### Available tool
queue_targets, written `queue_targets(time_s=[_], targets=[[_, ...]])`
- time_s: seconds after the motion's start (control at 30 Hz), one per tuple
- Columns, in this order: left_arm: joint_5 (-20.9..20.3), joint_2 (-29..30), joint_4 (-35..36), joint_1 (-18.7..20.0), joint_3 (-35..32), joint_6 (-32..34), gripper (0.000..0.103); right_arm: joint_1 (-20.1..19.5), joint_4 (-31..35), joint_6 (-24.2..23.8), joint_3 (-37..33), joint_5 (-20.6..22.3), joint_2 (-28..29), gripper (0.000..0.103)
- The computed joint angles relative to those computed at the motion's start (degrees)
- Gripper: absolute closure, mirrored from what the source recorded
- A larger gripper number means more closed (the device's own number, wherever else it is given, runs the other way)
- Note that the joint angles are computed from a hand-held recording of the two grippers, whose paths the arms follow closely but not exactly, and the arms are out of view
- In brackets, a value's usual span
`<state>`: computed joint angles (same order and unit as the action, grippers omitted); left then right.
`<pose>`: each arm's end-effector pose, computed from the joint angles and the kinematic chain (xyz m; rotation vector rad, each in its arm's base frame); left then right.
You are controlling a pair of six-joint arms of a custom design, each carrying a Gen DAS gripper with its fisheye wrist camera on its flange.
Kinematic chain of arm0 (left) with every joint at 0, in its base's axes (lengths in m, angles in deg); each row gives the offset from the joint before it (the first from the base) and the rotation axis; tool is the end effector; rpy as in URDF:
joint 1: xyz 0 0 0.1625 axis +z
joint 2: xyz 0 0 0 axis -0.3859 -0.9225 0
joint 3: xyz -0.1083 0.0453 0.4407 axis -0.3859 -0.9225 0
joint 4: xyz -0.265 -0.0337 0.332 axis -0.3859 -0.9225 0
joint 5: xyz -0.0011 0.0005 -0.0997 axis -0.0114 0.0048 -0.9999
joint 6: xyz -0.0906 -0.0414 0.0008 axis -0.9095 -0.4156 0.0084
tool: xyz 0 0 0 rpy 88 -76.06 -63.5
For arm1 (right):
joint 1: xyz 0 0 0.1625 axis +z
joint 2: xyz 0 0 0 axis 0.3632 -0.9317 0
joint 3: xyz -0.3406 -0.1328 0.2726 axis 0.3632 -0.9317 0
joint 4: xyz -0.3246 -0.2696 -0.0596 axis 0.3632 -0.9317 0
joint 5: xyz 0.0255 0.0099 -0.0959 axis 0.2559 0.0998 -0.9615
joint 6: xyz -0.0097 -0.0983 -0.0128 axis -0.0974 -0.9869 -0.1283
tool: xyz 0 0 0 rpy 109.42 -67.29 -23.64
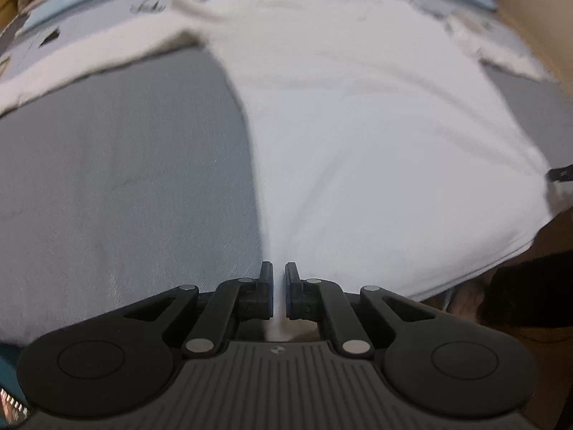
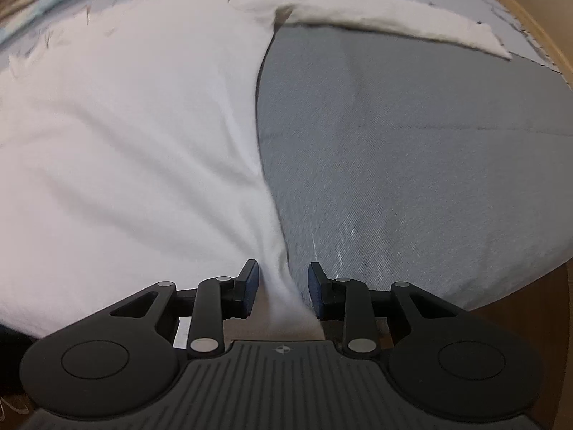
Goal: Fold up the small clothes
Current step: 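Open both tools and lift them away from the shirt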
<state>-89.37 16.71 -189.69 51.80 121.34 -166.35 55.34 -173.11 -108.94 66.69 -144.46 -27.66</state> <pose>-0.1847 -0.3337 0.0309 -0.2649 2.2523 -0.6705 -0.0525 -0.6049 0.2438 0.7382 -2.3767 0.1877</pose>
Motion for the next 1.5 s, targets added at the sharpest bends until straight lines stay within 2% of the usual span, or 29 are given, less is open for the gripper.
queue_targets(time_s=[0.1,0.17,0.23,0.3,0.43,0.53,0.6,0.67,0.73,0.8,0.9,1.03,1.13,1.17,1.3,1.5], targets=[[0.2,1.1,-3.2,0.5,0.0,2.3,0.097,0.1,-1.0,-0.4,-0.5,-2.8,1.2,0.072],[-2.0,1.8,-3.6,2.1,-0.7,3.5,0.097,0.3,-2.7,-2.3,-0.2,-5.0,2.2,0.072],[-5.1,2.9,-2.0,4.3,-2.1,4.5,0.097,0.4,-4.4,-4.1,0.1,-4.9,2.5,0.072],[-3.6,2.8,-1.5,3.5,-2.2,4.1,0.095,0.4,-4.7,-3.5,0.2,-3.9,2.2,0.072],[1.1,1.4,-1.0,1.1,-1.2,1.0,0.073,-0.4,-8.2,-3.4,2.2,4.1,-0.1,0.071],[3.9,1.9,1.6,-0.1,-1.9,-2.1,0.069,-1.1,-11.9,-3.8,3.8,11.0,-1.4,0.067],[6.3,1.9,3.9,-0.8,-2.4,-4.0,0.062,-1.5,-14.2,-4.1,4.9,16.3,-2.5,0.061],[8.7,2.0,6.1,-1.5,-3.0,-6.3,0.043,-1.8,-17.1,-5.3,5.8,20.8,-2.7,0.056],[11.0,2.1,7.9,-2.1,-3.6,-8.0,0.039,-1.9,-17.9,-6.0,6.1,23.3,-3.0,0.055],[13.0,2.0,10.5,-2.7,-4.3,-9.8,0.039,-1.5,-18.3,-6.1,6.1,24.3,-2.9,0.055],[16.5,2.6,15.9,-3.6,-5.9,-13.4,0.031,-1.3,-18.6,-5.9,6.9,26.4,-3.2,0.055],[21.0,3.7,29.5,-5.2,-9.1,-22.9,0.021,-1.0,-19.4,-6.5,7.8,28.5,-3.2,0.055],[24.0,5.2,39.0,-5.6,-11.6,-29.9,0.020,-0.3,-19.4,-5.3,8.0,29.1,-3.1,0.055],[24.5,5.8,42.7,-5.5,-12.8,-32.2,0.020,0.1,-20.2,-4.9,8.3,29.0,-2.8,0.055],[24.9,6.9,50.5,-4.7,-16.3,-36.0,0.020,1.2,-21.5,-2.3,8.1,29.1,-1.9,0.055],[24.4,3.7,52.5,-4.5,-18.1,-34.7,0.020,2.8,-19.7,0.9,7.4,28.1,-1.0,0.054]])
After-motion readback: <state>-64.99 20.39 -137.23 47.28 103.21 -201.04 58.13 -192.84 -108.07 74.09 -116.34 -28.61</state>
